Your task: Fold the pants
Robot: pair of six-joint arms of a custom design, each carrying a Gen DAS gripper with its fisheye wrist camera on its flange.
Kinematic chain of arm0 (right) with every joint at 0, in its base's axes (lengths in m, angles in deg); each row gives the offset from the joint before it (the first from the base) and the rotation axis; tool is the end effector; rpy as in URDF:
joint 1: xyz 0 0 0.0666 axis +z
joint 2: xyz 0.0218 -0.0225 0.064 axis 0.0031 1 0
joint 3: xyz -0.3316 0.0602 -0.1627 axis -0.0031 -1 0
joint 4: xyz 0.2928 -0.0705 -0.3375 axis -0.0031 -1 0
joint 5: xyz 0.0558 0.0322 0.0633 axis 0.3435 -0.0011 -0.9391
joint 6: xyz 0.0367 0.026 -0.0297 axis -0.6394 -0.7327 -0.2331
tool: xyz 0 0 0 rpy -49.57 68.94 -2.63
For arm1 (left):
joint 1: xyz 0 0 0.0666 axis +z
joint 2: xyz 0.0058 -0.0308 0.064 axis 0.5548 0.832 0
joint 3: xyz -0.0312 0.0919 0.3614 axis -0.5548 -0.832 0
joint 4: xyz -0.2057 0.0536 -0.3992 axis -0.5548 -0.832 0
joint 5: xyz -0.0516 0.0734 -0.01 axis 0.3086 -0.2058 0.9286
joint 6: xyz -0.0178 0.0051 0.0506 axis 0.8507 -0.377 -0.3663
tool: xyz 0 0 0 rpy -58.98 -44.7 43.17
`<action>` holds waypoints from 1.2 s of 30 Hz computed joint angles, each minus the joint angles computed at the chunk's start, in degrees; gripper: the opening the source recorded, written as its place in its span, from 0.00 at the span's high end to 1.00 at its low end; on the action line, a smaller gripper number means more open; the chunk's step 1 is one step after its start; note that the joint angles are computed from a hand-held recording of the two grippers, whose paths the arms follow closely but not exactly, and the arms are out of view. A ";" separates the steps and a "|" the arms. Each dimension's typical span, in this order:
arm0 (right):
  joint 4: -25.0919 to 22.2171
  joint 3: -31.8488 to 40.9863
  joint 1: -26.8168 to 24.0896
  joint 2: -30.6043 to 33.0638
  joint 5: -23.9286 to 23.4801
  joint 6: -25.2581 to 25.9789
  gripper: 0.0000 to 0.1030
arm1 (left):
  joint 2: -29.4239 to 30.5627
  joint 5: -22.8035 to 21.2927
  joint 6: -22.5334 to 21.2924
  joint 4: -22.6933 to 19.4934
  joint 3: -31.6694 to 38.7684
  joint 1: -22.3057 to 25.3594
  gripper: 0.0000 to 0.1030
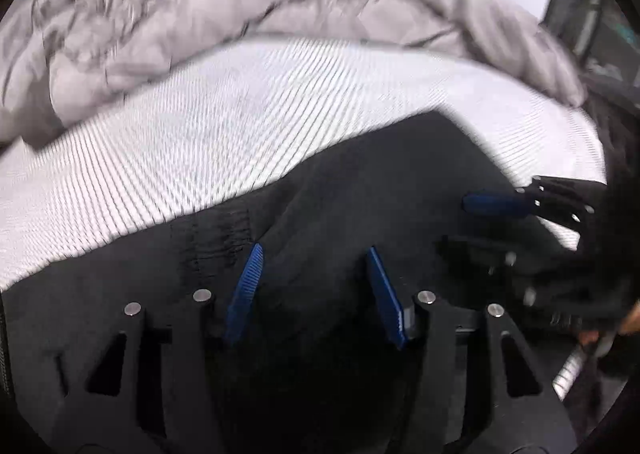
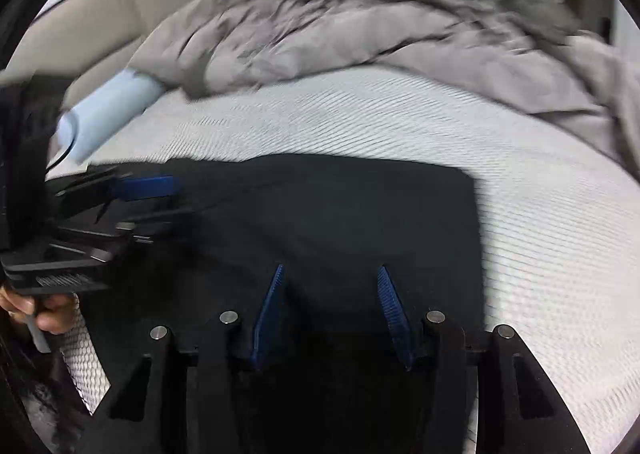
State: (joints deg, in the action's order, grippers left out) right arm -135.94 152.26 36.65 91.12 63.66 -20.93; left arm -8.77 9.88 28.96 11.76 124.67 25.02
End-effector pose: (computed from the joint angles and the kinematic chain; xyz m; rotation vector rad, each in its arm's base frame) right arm 0.2999 0.2085 0.4708 -0.2496 2.4586 0.0557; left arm 0.3718 -0.0688 0.5148 0.6517 2.4343 -0.3748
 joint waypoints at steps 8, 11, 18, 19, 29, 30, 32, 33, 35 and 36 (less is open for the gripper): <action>-6.53 -2.16 -3.47 -2.66 10.71 -1.68 0.52 | -1.29 1.16 -1.44 0.74 -1.36 3.70 0.61; -5.10 -2.08 -2.73 -5.01 11.57 -1.29 0.54 | -3.46 -0.21 -0.74 0.16 -0.93 3.90 0.61; 3.06 1.38 -1.19 0.23 3.20 -0.41 0.54 | 0.57 0.46 4.38 3.22 1.86 0.12 0.53; 4.01 1.38 -1.95 1.94 0.96 -0.36 0.54 | 2.55 -0.86 5.25 2.31 2.27 -0.38 0.55; -6.56 2.68 -7.38 3.90 16.24 -5.77 0.53 | 1.78 2.15 2.62 2.48 0.54 3.05 0.72; -6.15 2.55 -7.69 2.93 15.26 -6.24 0.52 | 0.68 1.88 2.83 2.19 0.18 3.47 0.72; -4.77 2.40 -5.65 0.38 15.50 -5.96 0.53 | -1.51 1.11 3.23 2.20 -0.11 3.71 0.71; -2.61 2.01 -3.89 -1.40 13.89 -4.15 0.53 | -3.37 2.00 2.85 2.49 -0.86 3.93 0.71; -1.23 1.89 -0.53 -2.72 10.14 -2.12 0.51 | -6.52 4.33 1.94 2.02 -2.42 3.77 0.71; -1.59 1.99 0.85 -2.48 8.52 -1.09 0.49 | -7.15 5.54 1.00 1.26 -2.86 3.51 0.68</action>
State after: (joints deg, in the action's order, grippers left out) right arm -137.53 154.24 37.50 88.64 72.18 -22.01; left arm -15.92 15.43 29.96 13.01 121.81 28.52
